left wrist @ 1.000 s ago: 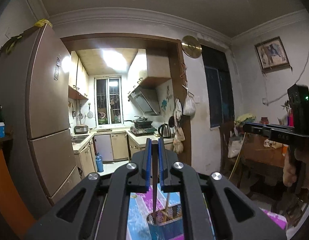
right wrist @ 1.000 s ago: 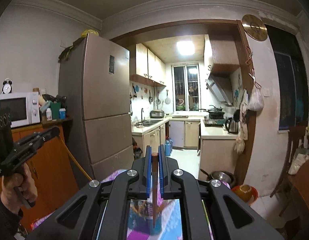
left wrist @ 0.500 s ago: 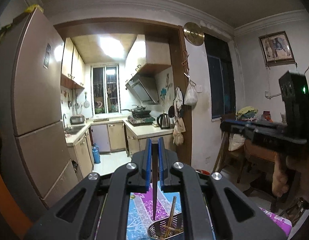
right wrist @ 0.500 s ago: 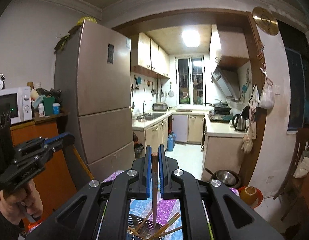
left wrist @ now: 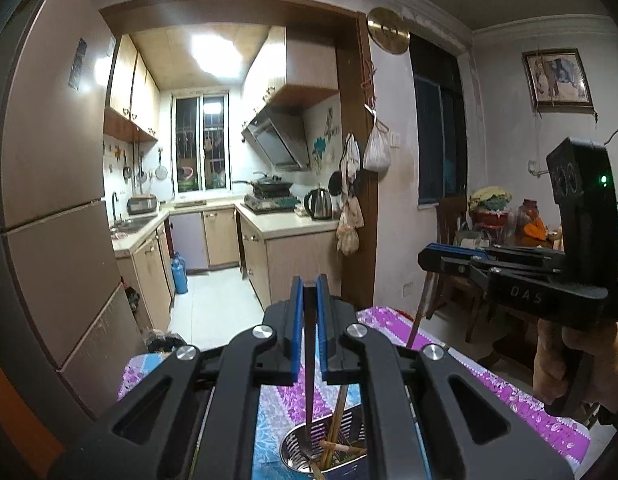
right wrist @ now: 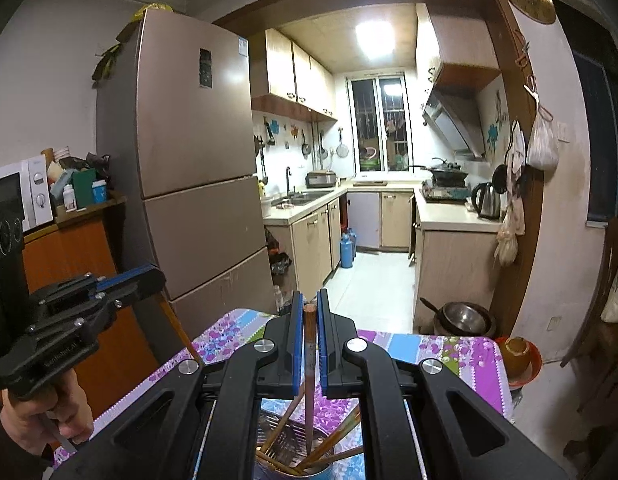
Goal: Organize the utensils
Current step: 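Open the left tool while the right tool opens, releasing both chopsticks into the holder, then move both open tools down to the last two chopsticks on the tablecloth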
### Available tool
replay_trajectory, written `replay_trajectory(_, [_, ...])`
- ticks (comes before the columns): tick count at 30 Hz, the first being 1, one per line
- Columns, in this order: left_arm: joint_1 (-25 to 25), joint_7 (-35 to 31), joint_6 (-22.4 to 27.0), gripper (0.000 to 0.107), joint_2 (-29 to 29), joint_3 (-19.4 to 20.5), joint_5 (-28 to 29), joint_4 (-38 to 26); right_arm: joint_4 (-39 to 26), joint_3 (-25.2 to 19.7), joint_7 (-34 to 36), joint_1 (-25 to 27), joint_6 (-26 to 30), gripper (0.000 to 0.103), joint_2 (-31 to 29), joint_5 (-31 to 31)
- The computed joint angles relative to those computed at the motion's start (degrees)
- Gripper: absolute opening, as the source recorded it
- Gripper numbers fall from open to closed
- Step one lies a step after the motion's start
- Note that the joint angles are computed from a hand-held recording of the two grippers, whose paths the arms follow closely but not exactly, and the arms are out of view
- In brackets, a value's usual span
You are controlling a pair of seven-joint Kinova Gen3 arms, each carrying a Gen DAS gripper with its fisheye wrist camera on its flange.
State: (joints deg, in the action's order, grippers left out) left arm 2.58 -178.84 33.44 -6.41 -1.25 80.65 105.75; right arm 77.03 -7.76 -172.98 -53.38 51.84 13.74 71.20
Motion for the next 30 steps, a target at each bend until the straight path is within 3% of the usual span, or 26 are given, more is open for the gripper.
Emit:
replay_trajectory(2, [0.57, 0.19, -0.14, 0.005, 0.94, -0.42, -0.32, -0.12, 0.43, -2.77, -0.56, 2.92, -0.66, 0.008, 0.44, 0.49])
replay_trajectory(6, [6.58, 1.46, -1.20, 0.005, 2.61, -5.51, -2.44, -0.40, 0.94, -12.11, -2.62, 10.70, 0.16, 0.008, 1.42, 3.21])
replay_trajectory(8, [5.92, 2.48, -1.29, 0.005, 3.20, -4.62, -3.81, -0.67, 0.88, -12.18, -1.67, 11.32, -0.70, 0.008, 1.73, 1.95])
replay_trajectory(11, [6.91, 3.59, -2.32, 0.008, 3.87, -5.03, -5.18, -0.84, 0.55, -8.26, 0.42, 9.07, -1.84, 0.008, 1.84, -1.09])
replay_trajectory(13, [6.87, 2.93, -2.77, 0.032, 3.85, -5.19, -4.17, -0.43, 0.67, -7.40, 0.07, 8.43, -1.66, 0.009, 1.77, -1.25])
replay_trajectory(15, [5.98, 0.84, -2.99, 0.043, 3.43, -4.79, -1.75, 0.31, 1.33, -7.42, -1.40, 8.09, -1.29, 0.015, 1.31, -0.10])
replay_trajectory(19, [4.53, 0.32, -2.58, 0.048, 2.50, -4.16, -0.45, 0.79, 1.77, -7.99, -3.00, 7.61, 0.37, 0.019, 0.71, 1.90])
replay_trajectory(23, [-1.53, -2.39, -0.51, 0.051, 1.02, -0.33, 2.95, 2.30, 3.03, -9.66, -7.25, 6.32, 3.84, 0.019, -0.11, 6.96])
replay_trajectory(27, [-4.85, -11.70, 4.35, 0.062, -4.75, -3.83, 7.80, 9.84, 9.42, -12.12, -16.56, 2.21, 10.04, 0.020, -2.71, 14.17])
replay_trajectory(30, [-7.15, -18.69, 10.39, 0.068, -10.21, -10.96, 5.53, 17.78, 16.57, -14.27, -23.56, -5.10, 17.03, 0.020, -4.36, 15.23])
